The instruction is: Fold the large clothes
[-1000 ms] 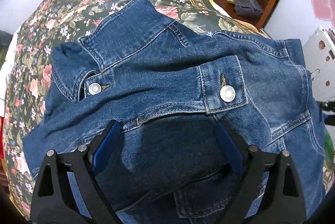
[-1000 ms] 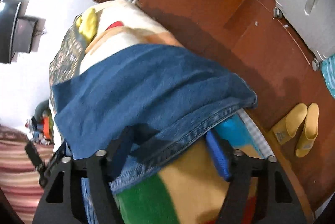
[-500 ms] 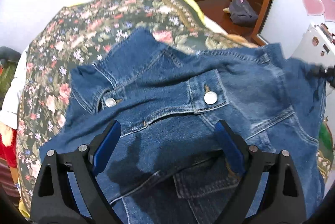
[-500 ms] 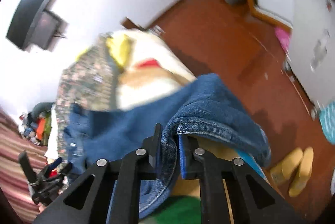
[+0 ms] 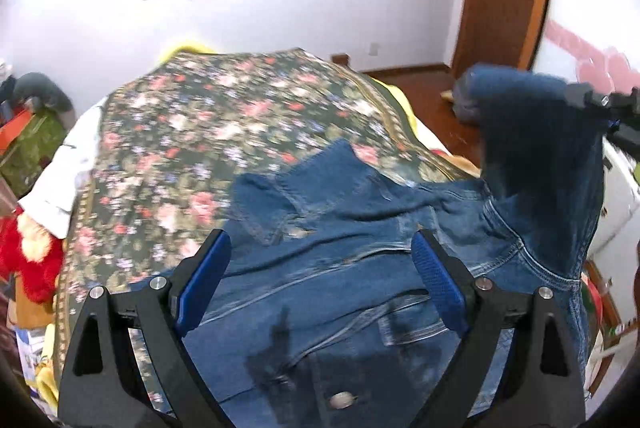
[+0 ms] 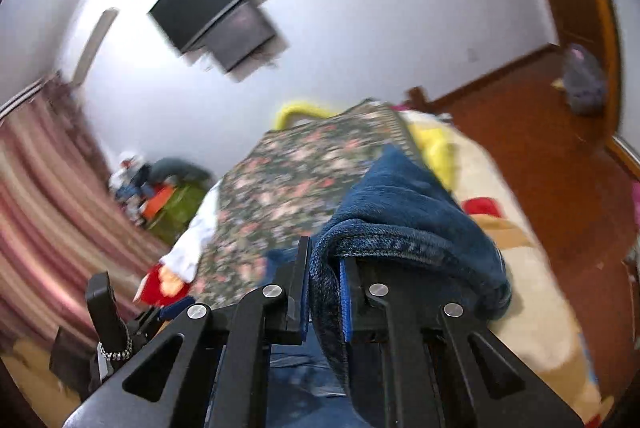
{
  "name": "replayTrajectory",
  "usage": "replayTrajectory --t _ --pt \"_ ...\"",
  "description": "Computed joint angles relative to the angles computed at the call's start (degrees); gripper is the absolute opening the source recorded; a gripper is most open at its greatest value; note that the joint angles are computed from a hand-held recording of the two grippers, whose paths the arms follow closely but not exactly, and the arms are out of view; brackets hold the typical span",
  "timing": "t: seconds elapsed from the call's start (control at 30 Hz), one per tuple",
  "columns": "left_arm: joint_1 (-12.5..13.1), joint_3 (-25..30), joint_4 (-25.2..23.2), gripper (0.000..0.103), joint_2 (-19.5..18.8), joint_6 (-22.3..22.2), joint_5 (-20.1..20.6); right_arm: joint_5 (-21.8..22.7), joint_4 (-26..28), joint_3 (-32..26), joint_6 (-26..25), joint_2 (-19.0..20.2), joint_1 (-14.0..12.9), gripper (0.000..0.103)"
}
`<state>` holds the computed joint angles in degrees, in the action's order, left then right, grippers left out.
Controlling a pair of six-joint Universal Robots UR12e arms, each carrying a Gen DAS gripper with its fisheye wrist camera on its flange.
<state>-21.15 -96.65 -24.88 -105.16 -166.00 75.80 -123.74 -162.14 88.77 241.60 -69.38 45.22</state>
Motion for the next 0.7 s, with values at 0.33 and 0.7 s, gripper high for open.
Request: replayTrajectory --t 0.33,0.7 --pt "5.84 -4.7 -0.08 0.092 3.08 -2.94 -1.62 20.65 12.14 -13.05 -2.03 11.29 -1.58 0.009" --pt "7.7 -7.31 -3.87 0.092 3.73 -2.95 -2.31 33.56 20.49 -10.9 5.05 12.32 -2.69 0.01"
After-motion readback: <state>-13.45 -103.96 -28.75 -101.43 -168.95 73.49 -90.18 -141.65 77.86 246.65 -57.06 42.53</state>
